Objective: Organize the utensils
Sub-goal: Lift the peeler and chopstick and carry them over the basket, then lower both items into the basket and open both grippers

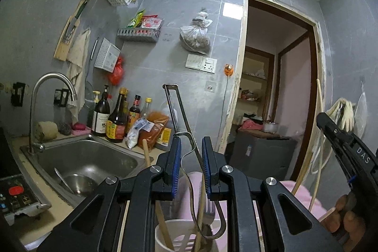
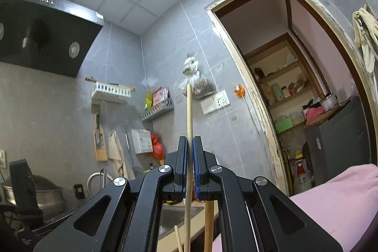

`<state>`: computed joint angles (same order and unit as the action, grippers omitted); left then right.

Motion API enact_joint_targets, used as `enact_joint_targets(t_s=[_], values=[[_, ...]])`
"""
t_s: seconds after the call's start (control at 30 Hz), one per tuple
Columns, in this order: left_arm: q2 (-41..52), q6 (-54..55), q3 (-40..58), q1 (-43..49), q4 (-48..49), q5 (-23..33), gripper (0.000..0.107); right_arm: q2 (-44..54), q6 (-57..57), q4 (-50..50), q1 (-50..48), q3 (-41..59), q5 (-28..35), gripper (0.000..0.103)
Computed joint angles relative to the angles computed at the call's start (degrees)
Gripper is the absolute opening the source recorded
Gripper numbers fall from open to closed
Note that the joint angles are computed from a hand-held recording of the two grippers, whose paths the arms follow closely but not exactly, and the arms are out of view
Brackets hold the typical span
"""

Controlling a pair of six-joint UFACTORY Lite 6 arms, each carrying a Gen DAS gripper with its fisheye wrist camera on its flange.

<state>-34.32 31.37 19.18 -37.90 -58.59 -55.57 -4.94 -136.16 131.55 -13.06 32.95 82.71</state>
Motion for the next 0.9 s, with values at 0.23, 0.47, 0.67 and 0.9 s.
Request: enact_joint_targets(t_s=[0.23,0.47,0.67,0.9], values=[[4.8,-1.0,-0.6,-3.0,-1.3,-5.5,0.014,1.6,-2.9,0.8,1.4,-0.9,0.2,0.003],[11.2,-2.2,-0.1,-6.8,-3.1,-11.5,0.014,2.7,-6.8,3.6,3.3,-2.9,0.1,0.003],[15.4,-5.0,0.8,-7.5,-3.7,-12.5,0.014,2.4,-10.7,6.6,5.8,-5.1,-1.1,0.004],[17.9,-6.0,1.0,-8.9,-4.9,-13.2,0.014,0.9,-13.3,8.3,6.6,-7.7,-1.0,0.004]])
